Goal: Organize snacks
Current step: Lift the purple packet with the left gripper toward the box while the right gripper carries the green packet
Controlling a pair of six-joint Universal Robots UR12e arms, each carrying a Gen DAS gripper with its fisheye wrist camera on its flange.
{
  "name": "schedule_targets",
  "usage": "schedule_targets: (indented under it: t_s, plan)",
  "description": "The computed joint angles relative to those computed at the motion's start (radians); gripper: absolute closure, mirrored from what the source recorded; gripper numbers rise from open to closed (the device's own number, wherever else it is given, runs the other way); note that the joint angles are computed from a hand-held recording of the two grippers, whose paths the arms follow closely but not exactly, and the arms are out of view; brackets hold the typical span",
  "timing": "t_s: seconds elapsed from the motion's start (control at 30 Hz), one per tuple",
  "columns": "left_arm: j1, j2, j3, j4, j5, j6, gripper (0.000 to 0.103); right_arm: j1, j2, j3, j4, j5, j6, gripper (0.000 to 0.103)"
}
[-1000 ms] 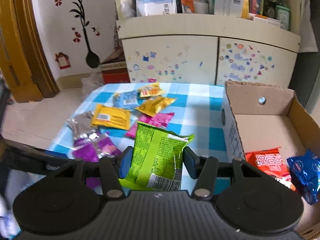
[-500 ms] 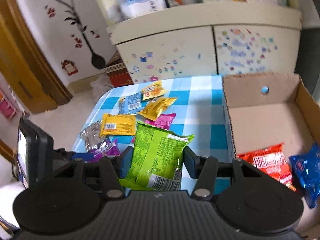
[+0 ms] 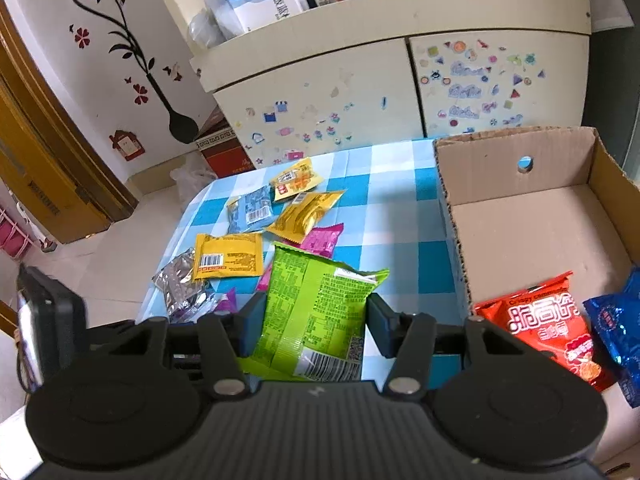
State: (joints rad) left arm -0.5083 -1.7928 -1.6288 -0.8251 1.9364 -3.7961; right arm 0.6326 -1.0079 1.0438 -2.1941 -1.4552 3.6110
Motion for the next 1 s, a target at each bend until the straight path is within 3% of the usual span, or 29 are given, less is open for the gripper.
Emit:
schedule_targets:
  t_s: [0.33,1.0]
  plan:
    - [-0.001,0.017,0.005,0.038,-0.004,-0.067,0.022,-0.007,-0.002,-0.002,-0.019,-0.021,0.041,0.05]
    - [-0.046,-0.043,0.11,0.138,0.01,0.008,0.022,-0.03,-0.039,0.018,-0.074,-0.119,0.111,0.05]
